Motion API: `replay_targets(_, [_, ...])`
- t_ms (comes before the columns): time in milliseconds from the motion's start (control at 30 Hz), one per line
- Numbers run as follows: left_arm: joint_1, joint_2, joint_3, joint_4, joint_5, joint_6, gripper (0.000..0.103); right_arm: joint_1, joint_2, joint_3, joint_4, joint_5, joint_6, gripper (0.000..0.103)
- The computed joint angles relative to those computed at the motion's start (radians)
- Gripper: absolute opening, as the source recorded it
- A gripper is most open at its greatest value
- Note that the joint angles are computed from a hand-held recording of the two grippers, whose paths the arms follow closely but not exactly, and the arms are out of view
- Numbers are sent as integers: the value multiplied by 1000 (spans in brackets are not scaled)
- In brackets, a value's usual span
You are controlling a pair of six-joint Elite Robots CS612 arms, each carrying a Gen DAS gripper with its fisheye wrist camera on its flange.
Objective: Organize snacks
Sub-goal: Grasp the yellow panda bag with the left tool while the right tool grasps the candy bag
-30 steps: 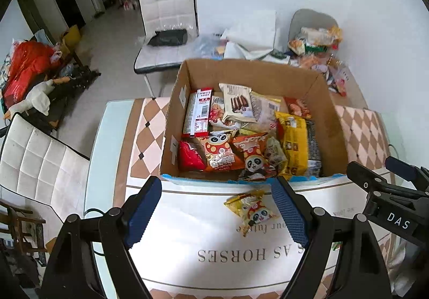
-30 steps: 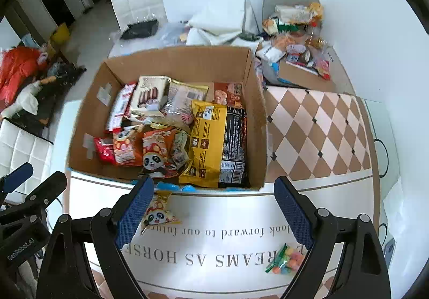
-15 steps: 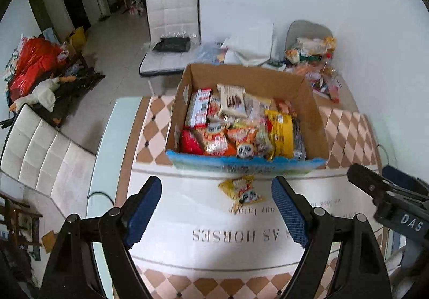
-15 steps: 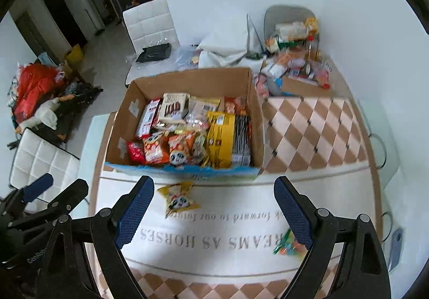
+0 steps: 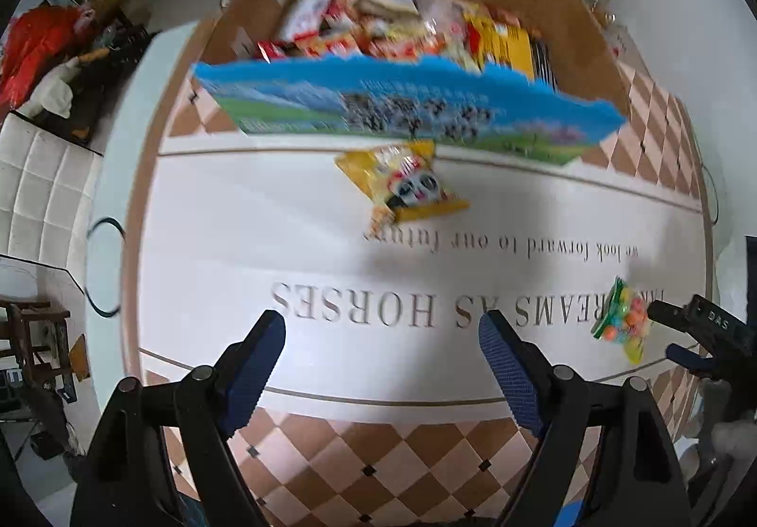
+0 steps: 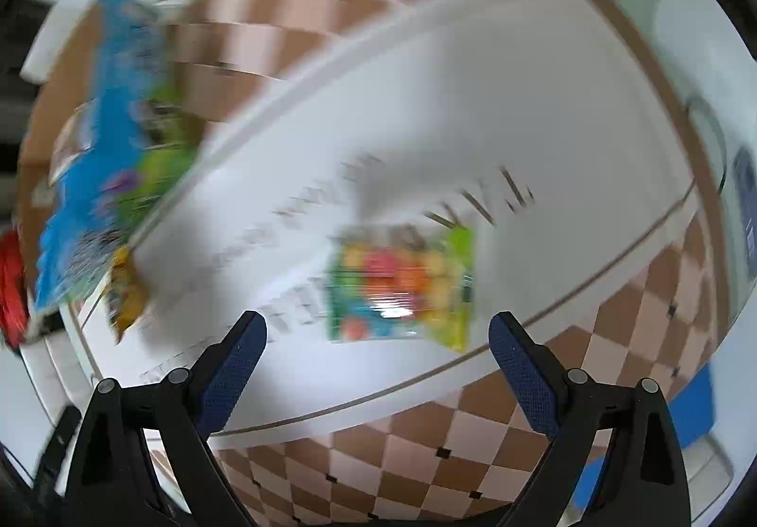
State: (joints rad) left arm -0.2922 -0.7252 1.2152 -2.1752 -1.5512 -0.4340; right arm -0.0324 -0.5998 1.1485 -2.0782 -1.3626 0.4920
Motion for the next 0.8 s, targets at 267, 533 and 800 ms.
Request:
replay_targets(267, [7,49,-67,79,-61,-57,84,9,85,-92,115,14,-70,97])
replay_targets(533, [60,122,-170,106,-174,-158,84,62,109,-127,78,-126,-149,90])
replay_targets(800, [90,233,-332,172,-306,-198,84,93,135,-181,110,-132,-182,87])
